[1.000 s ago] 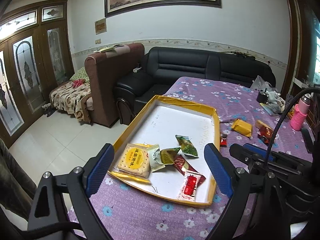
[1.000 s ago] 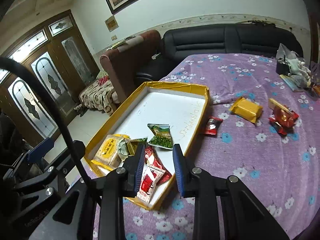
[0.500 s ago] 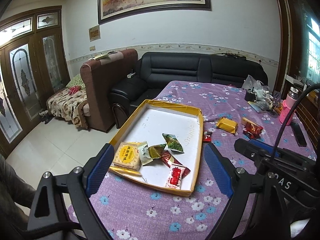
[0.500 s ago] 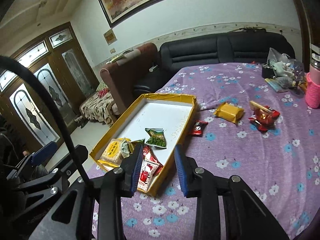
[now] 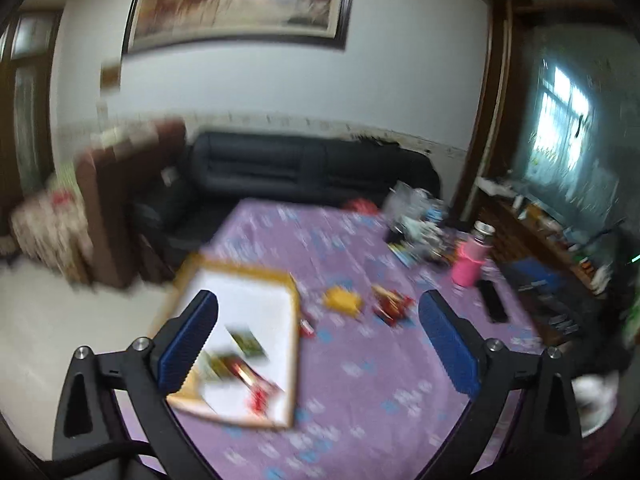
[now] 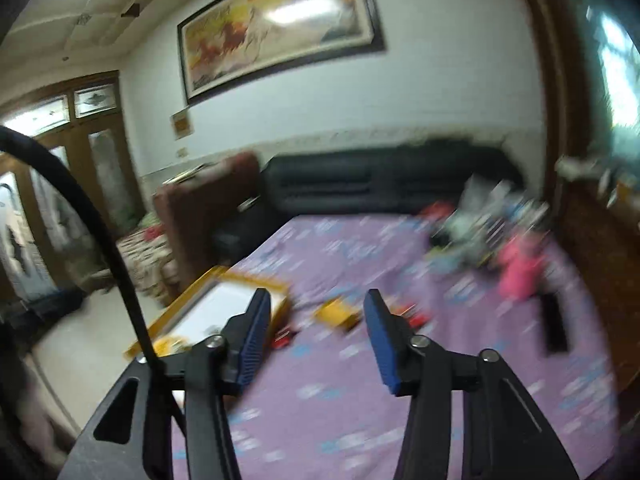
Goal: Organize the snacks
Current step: 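Grasp the yellow cake pack with the left gripper while the right gripper reaches for the red bar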
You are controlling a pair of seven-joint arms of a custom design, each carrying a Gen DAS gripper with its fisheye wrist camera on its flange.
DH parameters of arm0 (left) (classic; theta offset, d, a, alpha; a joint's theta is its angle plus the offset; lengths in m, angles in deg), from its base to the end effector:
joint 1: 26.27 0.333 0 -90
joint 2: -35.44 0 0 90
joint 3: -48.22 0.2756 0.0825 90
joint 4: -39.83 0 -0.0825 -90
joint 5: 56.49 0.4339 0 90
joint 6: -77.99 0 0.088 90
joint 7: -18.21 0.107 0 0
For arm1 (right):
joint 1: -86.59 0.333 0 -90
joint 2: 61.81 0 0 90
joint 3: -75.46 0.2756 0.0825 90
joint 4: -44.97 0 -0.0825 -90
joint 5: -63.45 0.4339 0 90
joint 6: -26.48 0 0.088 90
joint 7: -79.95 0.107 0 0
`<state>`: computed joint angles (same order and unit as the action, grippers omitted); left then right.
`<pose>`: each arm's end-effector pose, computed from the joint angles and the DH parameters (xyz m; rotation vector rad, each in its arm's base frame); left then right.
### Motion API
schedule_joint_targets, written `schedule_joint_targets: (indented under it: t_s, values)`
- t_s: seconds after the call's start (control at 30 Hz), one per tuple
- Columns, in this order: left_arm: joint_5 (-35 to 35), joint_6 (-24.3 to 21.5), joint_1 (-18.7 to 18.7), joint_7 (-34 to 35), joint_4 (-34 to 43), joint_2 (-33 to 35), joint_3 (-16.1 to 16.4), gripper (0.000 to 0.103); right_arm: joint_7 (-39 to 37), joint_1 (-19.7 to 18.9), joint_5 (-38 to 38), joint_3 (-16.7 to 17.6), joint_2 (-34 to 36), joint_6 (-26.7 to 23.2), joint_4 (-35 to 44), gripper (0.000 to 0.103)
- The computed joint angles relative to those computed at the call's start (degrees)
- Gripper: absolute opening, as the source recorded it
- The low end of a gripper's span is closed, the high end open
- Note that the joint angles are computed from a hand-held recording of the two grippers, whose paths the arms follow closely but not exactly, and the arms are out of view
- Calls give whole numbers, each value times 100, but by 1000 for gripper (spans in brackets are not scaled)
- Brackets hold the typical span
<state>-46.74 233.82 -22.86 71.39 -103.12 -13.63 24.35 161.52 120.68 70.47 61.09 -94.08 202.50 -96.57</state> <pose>0.4015 -0.1921 0.6202 -1.6536 1.4603 -0.9838 0.4757 0.1458 0.5723 -1.6598 1.1913 -0.6374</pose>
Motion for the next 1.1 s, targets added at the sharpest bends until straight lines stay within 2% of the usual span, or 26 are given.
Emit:
schedule_joint_targets:
  t_s: [0.03, 0.1, 0.2, 0.27, 0.3, 0.33, 0.37, 0.4, 0.43, 0.47, 0.5, 0.53, 0.57, 0.6, 0.67, 0.8, 0.87, 0.93, 1.0, 1.1]
  values:
    - [184, -172, 216, 91, 361, 184, -112, 100, 73, -309, -174, 161, -25, -38, 111, 57]
    - [500, -403, 517, 235, 1031, 664, -250, 100, 55, -639, -325, 285, -12, -94, 347, 64]
    - [831, -497, 706, 198, 1726, 1472, -327, 100, -68, -753, -470, 211, 264, -175, 840, 73]
    - [764, -346, 638, 149, 1978, 2055, -252, 100, -401, -573, -326, 28, 573, -355, 1154, 73]
    - [896, -335, 407, -37, 2026, 2276, -54, 100, -634, -375, -126, -148, 783, -473, 1310, 73]
    - [632, -251, 377, 169, 2156, 2698, -37, 100, -933, -67, 206, -423, 1006, -635, 1468, 73]
    - [766, -298, 147, 10, 2251, 2964, 146, 100, -1213, 227, 598, -692, 1256, -822, 1630, 73]
    - [567, -283, 117, 225, 2438, 3431, 152, 100, -1533, 329, 1028, -807, 1454, -986, 1738, 72]
    - [488, -308, 6, 329, 2634, 3796, 227, 98, -1790, 423, 1452, -913, 1783, -1178, 1940, 65]
    - [234, -313, -142, 598, 2881, 4266, 346, 88, -1954, 662, 1853, -1181, 2284, -1448, 2261, 61]
    - [-100, -399, -276, 908, 3160, 4701, 445, 82, -2021, 701, 2071, -1270, 2648, -1692, 2525, 50]
    - [-439, -519, -367, 1172, 3375, 5008, 521, 68, -2119, 549, 2333, -1184, 3100, -1994, 2852, 40]
    - [-810, -660, -431, 1386, 3599, 5310, 580, 60, -1891, 361, 2453, -1055, 3600, -2300, 3203, 36]
    - [-1344, -737, -554, 1645, 3868, 5695, 725, 60, -2057, 371, 2681, -1123, 3901, -2495, 3423, 35]
    - [-1601, -755, -549, 1655, 4149, 6086, 742, 60, -2261, 156, 3122, -973, 4552, -2779, 3934, 35]
    - [-1298, -869, -984, 1269, 4992, 6959, 1206, 61, -2299, -154, 2996, -635, 5118, -2809, 4370, 38]
    - [-1287, -943, -1148, 1303, 5417, 7350, 1372, 63, -2311, -270, 2857, -474, 5203, -2679, 4437, 45]
    - [-1003, -1252, -1405, 1250, 6004, 7800, 1592, 63, -2311, -418, 2745, -310, 5304, -2692, 4552, 46]
    - [-736, -1393, -1598, 1250, 6365, 8077, 1741, 68, -2253, -448, 2531, -250, 5367, -2604, 4580, 50]
    - [-323, -1520, -1814, 1256, 6558, 8211, 1925, 70, -2218, -611, 2344, -54, 5435, -2503, 4617, 47]
